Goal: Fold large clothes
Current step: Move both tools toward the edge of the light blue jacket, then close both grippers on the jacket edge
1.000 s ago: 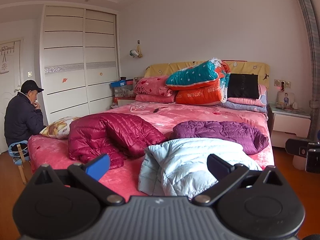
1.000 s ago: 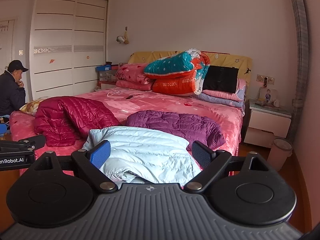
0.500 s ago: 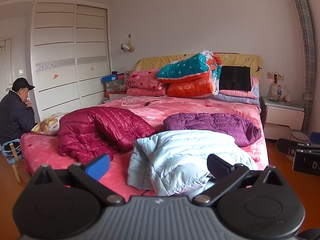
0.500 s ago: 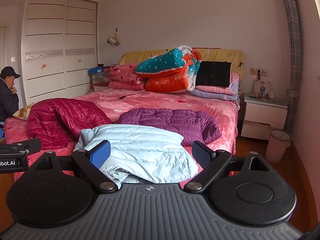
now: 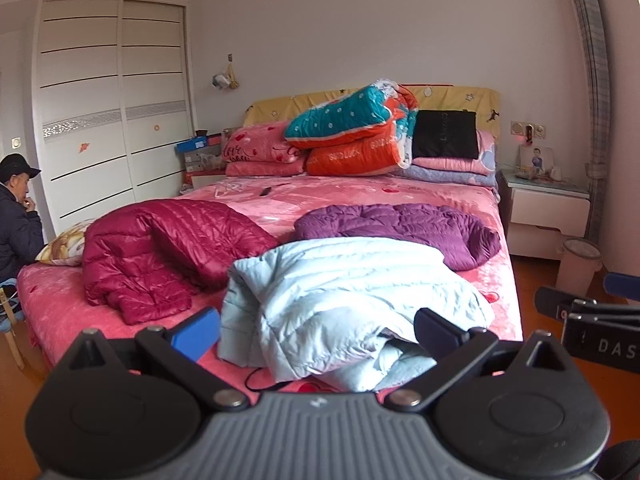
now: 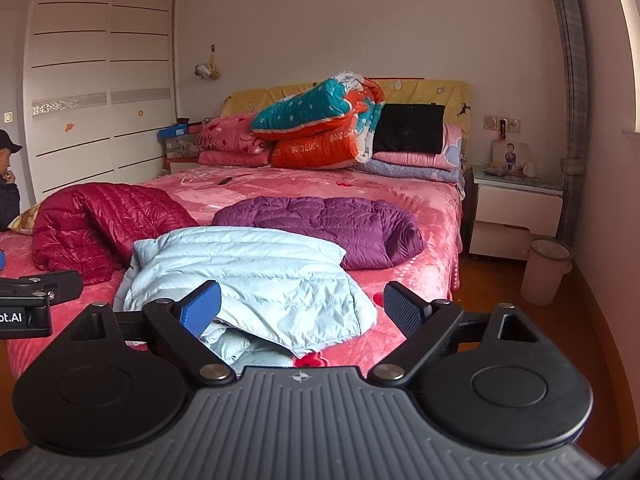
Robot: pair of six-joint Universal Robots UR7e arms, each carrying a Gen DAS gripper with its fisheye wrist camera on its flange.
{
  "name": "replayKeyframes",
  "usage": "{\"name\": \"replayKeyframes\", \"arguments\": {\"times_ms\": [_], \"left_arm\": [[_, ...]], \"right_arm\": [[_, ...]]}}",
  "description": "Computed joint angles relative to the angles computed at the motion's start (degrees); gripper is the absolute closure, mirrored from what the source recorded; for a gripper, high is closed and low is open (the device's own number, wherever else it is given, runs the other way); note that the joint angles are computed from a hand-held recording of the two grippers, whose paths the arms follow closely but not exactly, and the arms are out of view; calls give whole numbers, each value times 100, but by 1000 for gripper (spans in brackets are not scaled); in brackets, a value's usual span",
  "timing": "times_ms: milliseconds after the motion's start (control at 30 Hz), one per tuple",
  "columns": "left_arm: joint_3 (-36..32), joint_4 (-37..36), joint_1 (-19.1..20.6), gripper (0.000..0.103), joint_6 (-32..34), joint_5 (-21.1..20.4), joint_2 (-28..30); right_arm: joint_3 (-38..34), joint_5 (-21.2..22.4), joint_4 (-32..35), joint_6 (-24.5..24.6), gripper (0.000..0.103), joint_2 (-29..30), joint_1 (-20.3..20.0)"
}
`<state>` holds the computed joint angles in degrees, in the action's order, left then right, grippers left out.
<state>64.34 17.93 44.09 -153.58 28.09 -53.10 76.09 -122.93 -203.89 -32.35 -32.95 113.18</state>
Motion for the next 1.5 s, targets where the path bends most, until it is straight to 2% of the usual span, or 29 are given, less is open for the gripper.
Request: {"name": "replayKeyframes", "arguments": {"times_ms": [267, 500, 600, 733, 833, 900, 1033, 1100, 1267, 1433, 1500], "left_arm": [[-114, 241, 273, 1, -135, 327, 225], [-358, 570, 611, 1, 59, 535, 562], [-666, 729, 791, 1, 43, 574, 829], [-862, 256, 979, 1, 794, 395, 1098], [-1126, 204, 1105, 1, 1101, 410, 1315], [-1041, -217, 1172, 1, 1550, 475, 1307], [-744, -1469, 1297, 1, 3042, 494, 1259], [-543, -2008, 1341, 5, 3475, 604, 1181], [-434, -2552, 1439, 13, 3727, 954, 1124], [-729, -2161, 1544, 32, 3086, 1416, 1180], [-977, -1803, 1584, 45, 2707, 1546, 1251]], "right_arm": [[-105, -109, 92, 462, 0, 161, -334], [-214, -112, 675, 1275, 0, 214, -670], [-279, -99, 742, 1194, 0, 299, -750], [-419, -19, 1028, 1146, 0, 358, -831], [-502, 25, 1214, 1104, 0, 395, -882], [-541, 59, 1380, 1136, 0, 408, -914], [-653, 125, 1579, 1137, 0, 456, -954], [-739, 134, 1636, 1100, 0, 506, -969], [-941, 115, 1829, 1124, 0, 612, -1004], [-1210, 197, 1952, 1001, 0, 781, -1038], [-1273, 265, 1982, 963, 0, 822, -1053]]}}
